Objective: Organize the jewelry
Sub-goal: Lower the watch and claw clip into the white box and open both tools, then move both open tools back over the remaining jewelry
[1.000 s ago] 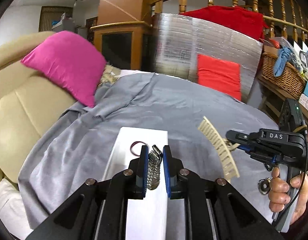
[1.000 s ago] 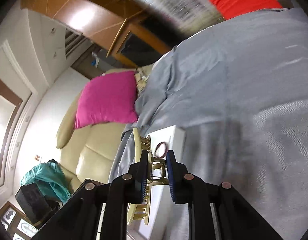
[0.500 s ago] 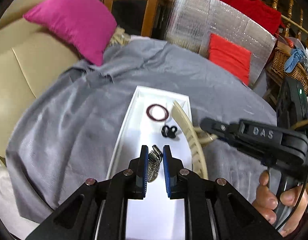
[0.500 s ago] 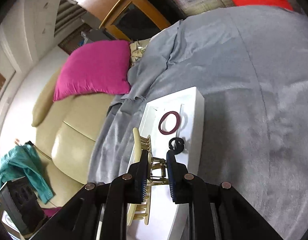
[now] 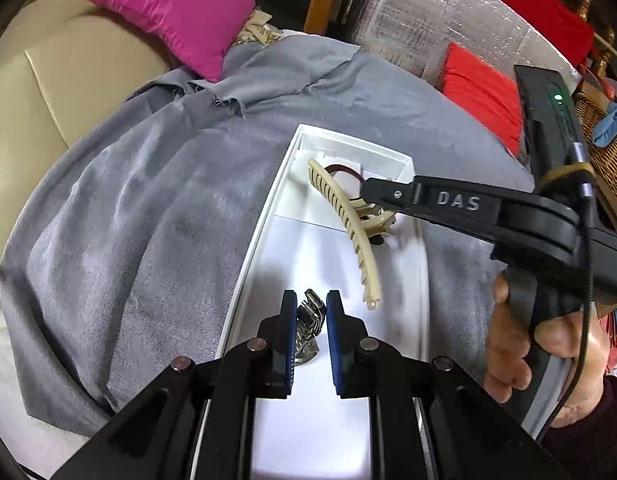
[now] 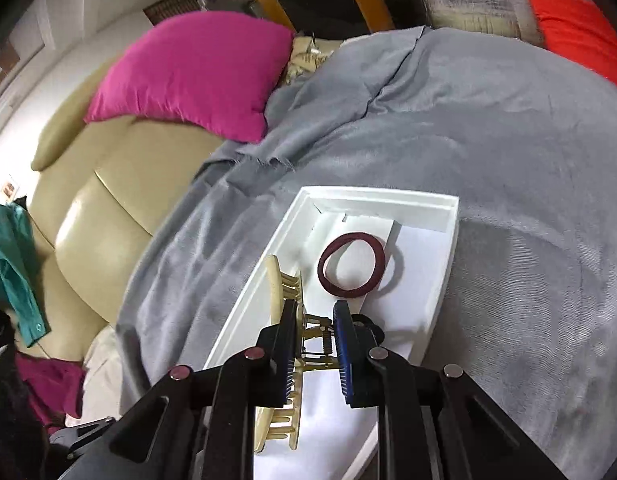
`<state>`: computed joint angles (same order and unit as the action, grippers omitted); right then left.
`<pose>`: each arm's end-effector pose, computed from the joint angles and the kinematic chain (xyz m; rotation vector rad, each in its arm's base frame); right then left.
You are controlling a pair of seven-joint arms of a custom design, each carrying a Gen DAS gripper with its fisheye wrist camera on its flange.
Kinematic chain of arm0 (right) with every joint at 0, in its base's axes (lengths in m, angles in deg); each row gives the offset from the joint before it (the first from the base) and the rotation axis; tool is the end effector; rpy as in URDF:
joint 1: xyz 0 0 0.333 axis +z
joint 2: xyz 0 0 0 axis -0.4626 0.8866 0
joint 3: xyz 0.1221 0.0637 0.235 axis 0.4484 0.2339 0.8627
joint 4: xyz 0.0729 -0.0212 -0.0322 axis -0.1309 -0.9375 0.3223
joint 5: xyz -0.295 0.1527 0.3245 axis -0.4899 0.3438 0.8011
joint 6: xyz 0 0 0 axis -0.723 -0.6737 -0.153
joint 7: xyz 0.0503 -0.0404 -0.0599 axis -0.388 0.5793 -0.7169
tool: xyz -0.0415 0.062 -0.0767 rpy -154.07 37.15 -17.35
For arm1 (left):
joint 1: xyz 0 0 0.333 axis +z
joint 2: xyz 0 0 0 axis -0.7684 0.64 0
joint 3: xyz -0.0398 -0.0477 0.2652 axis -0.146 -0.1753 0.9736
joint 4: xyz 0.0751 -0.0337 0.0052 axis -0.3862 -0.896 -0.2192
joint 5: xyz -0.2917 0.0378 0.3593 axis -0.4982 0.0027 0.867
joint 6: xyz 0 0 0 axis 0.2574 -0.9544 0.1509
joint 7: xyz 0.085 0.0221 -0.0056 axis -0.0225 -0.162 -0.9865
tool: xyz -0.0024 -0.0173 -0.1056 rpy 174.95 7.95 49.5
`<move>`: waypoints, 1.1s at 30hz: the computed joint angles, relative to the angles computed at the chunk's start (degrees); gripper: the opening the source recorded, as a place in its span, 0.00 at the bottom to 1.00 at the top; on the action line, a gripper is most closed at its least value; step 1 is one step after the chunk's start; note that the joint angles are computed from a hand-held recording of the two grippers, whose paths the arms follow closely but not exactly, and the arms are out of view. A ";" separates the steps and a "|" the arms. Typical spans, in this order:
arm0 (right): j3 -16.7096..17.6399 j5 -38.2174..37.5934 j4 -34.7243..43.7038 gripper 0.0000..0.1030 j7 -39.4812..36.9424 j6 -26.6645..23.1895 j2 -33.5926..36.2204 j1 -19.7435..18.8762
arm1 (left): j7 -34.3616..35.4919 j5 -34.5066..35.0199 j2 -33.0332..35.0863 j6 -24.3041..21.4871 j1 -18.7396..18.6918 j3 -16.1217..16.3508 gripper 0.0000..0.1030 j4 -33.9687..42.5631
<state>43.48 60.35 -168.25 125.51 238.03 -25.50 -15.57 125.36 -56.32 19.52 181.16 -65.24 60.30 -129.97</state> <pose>0.6640 0.1779 0.4449 -1.5041 1.8822 -0.2528 0.6174 -0.3278 0.4611 -1.6323 2.3207 -0.9402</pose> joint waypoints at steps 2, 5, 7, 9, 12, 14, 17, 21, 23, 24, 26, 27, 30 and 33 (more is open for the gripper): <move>-0.30 -2.87 1.55 0.19 1.98 -1.26 1.35 0.36 | -0.43 0.01 0.37 -0.06 0.04 0.10 0.14 0.32; -0.51 -6.94 3.63 0.19 4.59 -3.56 2.84 0.80 | -0.61 0.26 1.23 -0.74 0.02 0.14 0.14 1.27; -0.52 -8.61 4.99 0.19 5.94 -5.31 3.61 0.91 | -1.40 1.11 1.75 -1.84 -0.16 0.23 0.14 1.97; -0.59 -10.18 6.25 0.20 7.07 -7.15 4.16 1.03 | -2.03 2.35 2.22 -2.15 -0.36 0.35 0.14 2.48; -0.25 -10.18 6.90 0.20 6.61 -8.17 4.29 0.78 | -3.28 4.26 2.69 -2.50 -0.60 0.60 0.14 3.05; -0.29 -10.62 6.89 0.21 7.10 -8.37 4.12 0.83 | -4.02 4.85 2.89 -3.05 -0.63 0.68 0.14 3.38; 0.10 -8.25 6.48 0.22 5.79 -8.43 3.61 0.33 | -5.31 6.10 3.13 -4.01 -0.73 0.87 0.15 3.85; 0.70 -2.94 4.50 0.22 1.80 -6.64 1.79 -0.43 | -4.93 5.40 3.02 -4.42 -0.54 0.55 0.28 3.98; 0.92 1.46 2.87 0.26 -0.98 -4.98 0.36 -0.75 | -5.28 5.67 2.62 -4.34 -0.68 0.52 0.45 3.73; 0.91 3.39 1.88 0.28 -2.08 -4.08 -0.54 -0.79 | -5.56 5.99 2.09 -3.71 -0.78 0.53 0.52 3.16; 0.63 6.09 0.07 0.30 -3.95 -3.07 -2.39 -0.61 | -5.66 6.19 0.68 -1.64 -0.86 0.43 0.53 1.71; 0.35 6.42 -1.02 0.30 -4.26 -2.70 -3.53 -0.42 | -5.96 6.59 0.08 -0.76 -0.95 0.42 0.53 1.10; -0.81 8.98 -5.64 0.30 -6.19 -0.85 -8.19 0.20 | -7.84 9.37 -0.99 1.50 -1.43 0.45 0.53 0.12; -2.77 9.61 -11.38 0.30 -5.51 1.08 -14.19 0.69 | -9.44 12.51 -1.85 4.44 -2.19 0.10 0.53 -0.69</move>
<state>40.71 69.96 -179.62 120.00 239.11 -39.70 -14.87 115.92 -43.81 17.67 185.61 -67.43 60.40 -130.66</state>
